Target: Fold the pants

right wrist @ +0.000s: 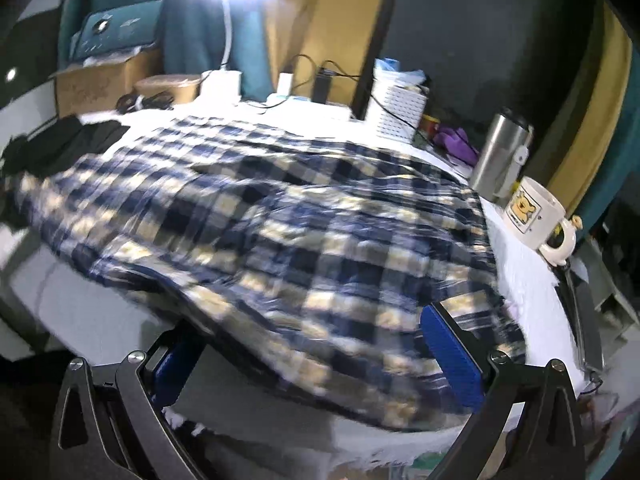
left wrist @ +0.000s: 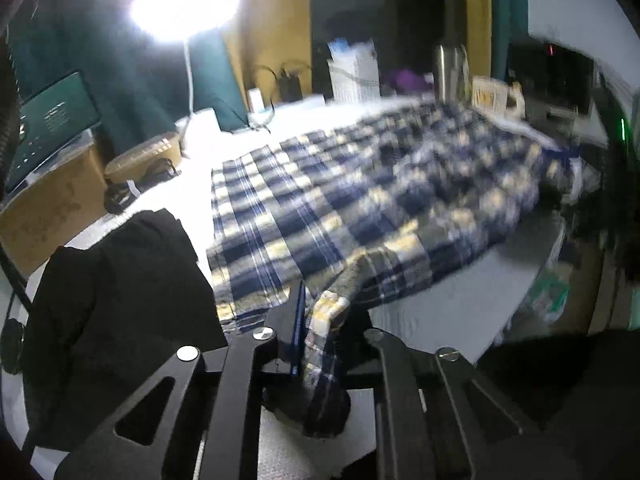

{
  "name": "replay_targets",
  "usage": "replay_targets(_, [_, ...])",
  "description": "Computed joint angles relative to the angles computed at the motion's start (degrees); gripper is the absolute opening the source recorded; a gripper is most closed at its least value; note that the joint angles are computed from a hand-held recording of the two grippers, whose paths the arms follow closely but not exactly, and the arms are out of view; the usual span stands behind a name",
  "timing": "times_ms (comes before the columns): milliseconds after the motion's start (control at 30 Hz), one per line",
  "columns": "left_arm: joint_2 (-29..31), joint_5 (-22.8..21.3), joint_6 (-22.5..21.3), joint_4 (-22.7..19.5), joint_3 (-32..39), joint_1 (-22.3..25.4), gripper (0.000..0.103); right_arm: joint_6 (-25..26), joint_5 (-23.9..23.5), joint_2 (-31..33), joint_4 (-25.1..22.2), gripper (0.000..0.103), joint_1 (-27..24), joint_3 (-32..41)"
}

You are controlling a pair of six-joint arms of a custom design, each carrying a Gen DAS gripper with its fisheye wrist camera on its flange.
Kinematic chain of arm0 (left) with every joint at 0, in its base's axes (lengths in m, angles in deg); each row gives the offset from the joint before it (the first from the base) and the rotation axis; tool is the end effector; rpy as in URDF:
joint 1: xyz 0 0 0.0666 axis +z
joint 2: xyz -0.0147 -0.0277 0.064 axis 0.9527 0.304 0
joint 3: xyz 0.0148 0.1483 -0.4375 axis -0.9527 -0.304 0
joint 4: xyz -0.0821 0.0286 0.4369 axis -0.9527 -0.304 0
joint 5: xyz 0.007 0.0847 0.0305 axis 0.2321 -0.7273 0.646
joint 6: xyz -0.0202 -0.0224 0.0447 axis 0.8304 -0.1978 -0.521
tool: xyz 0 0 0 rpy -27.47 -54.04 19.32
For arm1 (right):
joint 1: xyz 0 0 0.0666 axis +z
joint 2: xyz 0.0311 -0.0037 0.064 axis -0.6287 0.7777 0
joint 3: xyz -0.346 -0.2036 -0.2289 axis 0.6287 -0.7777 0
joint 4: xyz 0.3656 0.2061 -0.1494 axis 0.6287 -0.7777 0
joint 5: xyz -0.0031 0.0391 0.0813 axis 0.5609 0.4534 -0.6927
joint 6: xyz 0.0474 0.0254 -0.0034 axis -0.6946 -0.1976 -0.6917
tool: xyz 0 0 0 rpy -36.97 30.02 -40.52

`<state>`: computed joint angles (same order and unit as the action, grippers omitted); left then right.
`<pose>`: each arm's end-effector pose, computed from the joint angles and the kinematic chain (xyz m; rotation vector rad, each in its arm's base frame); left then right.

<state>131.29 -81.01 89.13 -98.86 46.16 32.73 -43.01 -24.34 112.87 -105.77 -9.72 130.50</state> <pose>0.2248 -0.1604 0.5275 -0.0337 2.3070 0.1502 0.4220 0.2413 0.4952 -1.0172 2.0712 0.2451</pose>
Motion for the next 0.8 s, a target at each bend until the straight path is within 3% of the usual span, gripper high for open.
replay_targets(100, [-0.93,0.28,-0.41,2.50,0.56,0.55,0.007,2.58,4.20,-0.46,2.84,0.103,2.27,-2.63])
replay_targets(233, [-1.57,-0.12,-1.31,4.39,1.60,0.08,0.006,2.43,4.15,-0.41,5.99,0.103,1.19,-3.73])
replay_targets(433, [-1.80,-1.68,-1.33,5.32,2.76,-0.46,0.003,-1.11,1.24,1.54,8.94,0.103,-5.64,-3.39])
replay_targets(567, [-1.42,-1.43,-1.80,5.09,3.48,-0.77,0.003,-0.07,0.38,1.62,10.73,0.100,-8.72,-3.80])
replay_targets(667, [-1.16,-2.40,-2.62,5.75,3.85,-1.62,0.003,0.11,0.45,1.75,9.64,0.072,-9.85,-3.30])
replay_targets(733, [-1.29,-3.05,-3.09,6.81,3.93,-2.28,0.003,-1.29,-0.06,1.76,8.55,0.033,-10.57,-2.76])
replay_targets(800, [-1.23,-4.60,-3.38,7.42,4.13,-3.46,0.003,-4.50,-2.26,1.07,9.36,0.020,-11.97,-2.89])
